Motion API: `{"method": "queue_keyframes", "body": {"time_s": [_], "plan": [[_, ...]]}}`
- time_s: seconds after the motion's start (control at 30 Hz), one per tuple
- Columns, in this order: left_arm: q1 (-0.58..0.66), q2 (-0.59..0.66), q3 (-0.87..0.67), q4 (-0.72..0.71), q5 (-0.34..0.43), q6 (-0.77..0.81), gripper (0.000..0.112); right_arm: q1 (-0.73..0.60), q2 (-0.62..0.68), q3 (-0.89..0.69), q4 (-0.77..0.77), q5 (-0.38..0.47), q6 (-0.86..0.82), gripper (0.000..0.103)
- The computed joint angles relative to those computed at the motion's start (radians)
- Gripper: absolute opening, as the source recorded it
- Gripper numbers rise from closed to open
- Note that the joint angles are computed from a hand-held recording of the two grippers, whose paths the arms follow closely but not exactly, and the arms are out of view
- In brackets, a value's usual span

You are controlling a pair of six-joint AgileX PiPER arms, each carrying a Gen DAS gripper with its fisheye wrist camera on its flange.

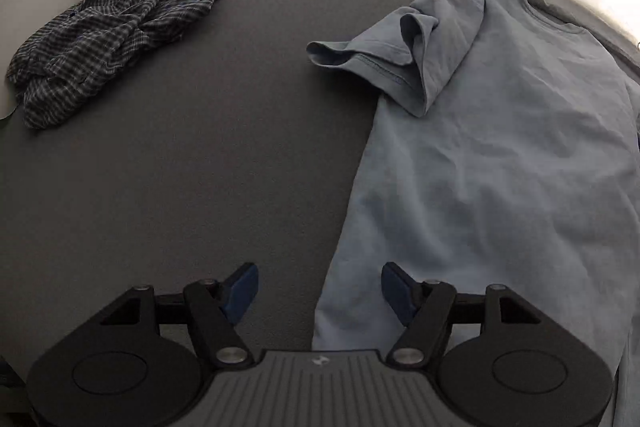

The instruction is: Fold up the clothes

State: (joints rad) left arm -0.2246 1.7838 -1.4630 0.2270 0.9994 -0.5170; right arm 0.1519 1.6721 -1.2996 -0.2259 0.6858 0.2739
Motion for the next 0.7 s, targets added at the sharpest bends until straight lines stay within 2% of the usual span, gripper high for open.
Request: {"method": "queue_keyframes", "body": {"time_s": [0.17, 0.33, 0.47, 0.53, 0.57, 0.6, 0.63, 0.67, 0.7], "plan": [[-0.025, -0.109, 0.142, -0.006, 0.02, -0.006, 0.076, 0.096, -0.117, 0.133, 0.02, -0.017, -0.064, 0.064], [-0.025, -0.22, 0.281, -0.028, -0.01, -0.005, 0.08, 0.193, -0.237, 0.287, 0.049, -0.043, -0.13, 0.059], [-0.019, -0.299, 0.378, -0.045, -0.044, 0.014, 0.081, 0.286, -0.272, 0.373, -0.073, 0.005, 0.04, 0.051], [-0.033, -0.331, 0.414, -0.04, -0.044, 0.013, 0.084, 0.302, -0.287, 0.415, -0.124, 0.008, 0.149, 0.05], [-0.038, -0.344, 0.426, -0.041, -0.042, 0.016, 0.084, 0.294, -0.304, 0.429, -0.114, -0.007, 0.151, 0.045], [-0.042, -0.358, 0.437, -0.042, -0.04, 0.02, 0.084, 0.286, -0.32, 0.443, -0.103, -0.021, 0.151, 0.026], [-0.044, -0.37, 0.45, -0.044, -0.042, 0.028, 0.084, 0.277, -0.337, 0.456, -0.092, -0.035, 0.15, 0.012], [-0.044, -0.378, 0.46, -0.048, -0.044, 0.033, 0.084, 0.269, -0.353, 0.469, -0.08, -0.048, 0.15, 0.004], [-0.045, -0.386, 0.47, -0.052, -0.046, 0.038, 0.084, 0.269, -0.378, 0.481, -0.104, -0.057, 0.19, 0.004]]}}
